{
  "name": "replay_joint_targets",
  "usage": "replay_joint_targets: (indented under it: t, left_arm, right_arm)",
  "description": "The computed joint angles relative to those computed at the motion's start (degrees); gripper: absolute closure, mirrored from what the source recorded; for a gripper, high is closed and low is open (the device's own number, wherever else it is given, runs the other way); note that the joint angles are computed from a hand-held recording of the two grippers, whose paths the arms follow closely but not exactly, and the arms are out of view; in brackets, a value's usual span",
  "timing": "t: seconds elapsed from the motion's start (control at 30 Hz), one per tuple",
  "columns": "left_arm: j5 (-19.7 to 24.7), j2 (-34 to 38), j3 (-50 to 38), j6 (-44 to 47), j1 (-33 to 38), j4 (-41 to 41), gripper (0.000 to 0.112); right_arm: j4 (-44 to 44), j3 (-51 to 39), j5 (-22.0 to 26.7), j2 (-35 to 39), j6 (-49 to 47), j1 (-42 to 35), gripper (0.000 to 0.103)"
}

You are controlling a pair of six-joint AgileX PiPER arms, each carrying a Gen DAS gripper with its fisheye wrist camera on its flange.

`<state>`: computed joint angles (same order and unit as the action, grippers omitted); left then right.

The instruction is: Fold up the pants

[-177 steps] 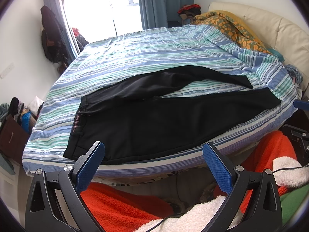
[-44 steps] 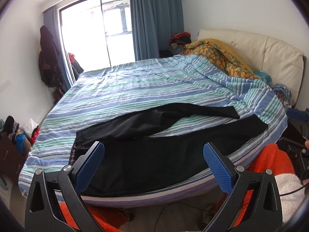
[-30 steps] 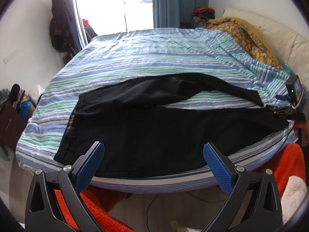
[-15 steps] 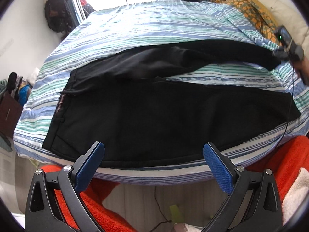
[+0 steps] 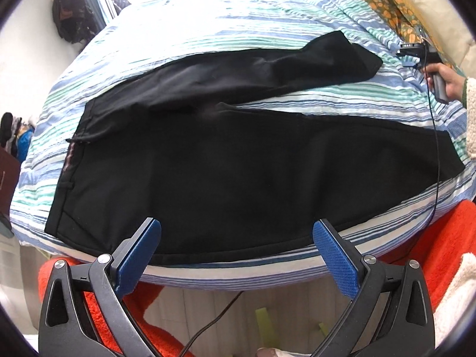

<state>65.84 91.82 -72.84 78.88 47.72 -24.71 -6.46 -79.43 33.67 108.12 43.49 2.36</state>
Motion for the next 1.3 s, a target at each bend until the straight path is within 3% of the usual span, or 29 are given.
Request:
replay_joint_targets:
  t: [0.1, 0.3, 0.33, 0.37, 0.4, 0.5, 0.57, 0.6, 0.63, 0.7, 0.77, 0.87, 0.97, 1.0, 1.03, 1.1, 1.17, 1.23, 1.3]
  left_arm:
    - [-0.4, -0.4, 1.0, 3.1, 0.1, -0.6, 0.01]
    - [-3.4, 0.0, 2.0, -0.7, -2.4, 2.9, 0.01]
    - [-3.4, 0.6, 1.5, -1.3, -2.7, 3.2, 0.01]
    - [-3.8, 0.7, 1.8, -1.6, -2.9, 3.2, 0.01]
    - [-3.9, 0.8, 1.7, -2.4, -3.5, 4.1, 0.01]
    - [-4.9, 1.0, 2.0, -2.0, -3.8, 3.4, 0.01]
    - [-5.4, 1.7, 1.8, -2.7, -4.2, 3.3, 0.01]
    - [-5.2, 2.9, 0.6, -4.5, -5.0, 4.2, 0.01]
    - [-4.9, 4.3, -0.9, -7.0, -6.1, 5.3, 0.01]
    - [-2.6, 8.9, -6.7, -12.0, -8.4, 6.1, 0.01]
    - [-4.0, 13.8, -13.4, -15.7, -10.9, 3.5, 0.01]
    - [-11.8, 22.5, -25.7, -25.8, -17.3, 4.3, 0.01]
    - [-24.6, 33.9, -35.4, -42.4, -23.9, 17.9, 0.01]
    - [-26.2, 39.5, -40.4, -46.2, -24.6, 23.3, 0.01]
    - [-25.6, 45.0, -46.1, -47.7, -24.5, 26.3, 0.01]
    - [-17.7, 52.6, -57.4, -49.6, -24.0, 25.6, 0.01]
    - [-13.6, 53.5, -61.7, -48.6, -22.2, 20.6, 0.01]
    - [-14.8, 49.2, -56.8, -46.9, -22.0, 20.5, 0.011]
    - [-18.5, 41.5, -45.6, -41.5, -21.1, 16.8, 0.011]
  right_arm:
    - [12.3, 7.1, -15.9, 2.9, -1.3, -0.4, 0.053]
    - [19.6, 3.4, -24.8, 12.4, 1.7, -0.8, 0.053]
    - [16.9, 3.0, -26.0, 13.0, 5.7, -0.3, 0.055]
    - [11.9, 1.9, -25.3, 13.4, 10.6, 0.0, 0.063]
    - [6.2, 1.4, -24.9, 13.1, 15.0, 0.4, 0.092]
    - [-11.0, 6.6, -25.2, 5.5, 27.7, 0.8, 0.092]
    - [-22.5, 8.9, -17.9, 1.2, 36.9, 2.8, 0.092]
    - [-27.0, 8.9, -12.3, 0.8, 39.3, 4.8, 0.087]
    - [-29.3, 9.2, -8.0, 0.8, 40.1, 6.2, 0.076]
    - [-30.7, 10.9, 0.2, -0.5, 41.4, 9.2, 0.065]
    - [-37.4, 17.9, 1.3, -5.5, 49.8, 12.4, 0.065]
    - [-43.2, 24.5, 1.2, -11.9, 58.1, 19.1, 0.055]
    - [-45.4, 26.8, 2.2, -15.9, 62.6, 27.3, 0.052]
    - [-45.7, 26.7, 3.3, -16.8, 63.8, 30.2, 0.052]
    - [-45.7, 26.6, 4.9, -17.7, 65.1, 33.4, 0.051]
    - [-46.4, 27.0, 9.5, -19.9, 68.5, 40.4, 0.044]
    - [-45.8, 27.1, 14.3, -21.2, 70.1, 46.3, 0.037]
    - [-42.9, 28.0, 19.2, -23.2, 69.0, 51.5, 0.034]
    - [-38.3, 30.2, 18.2, -26.0, 65.7, 53.2, 0.034]
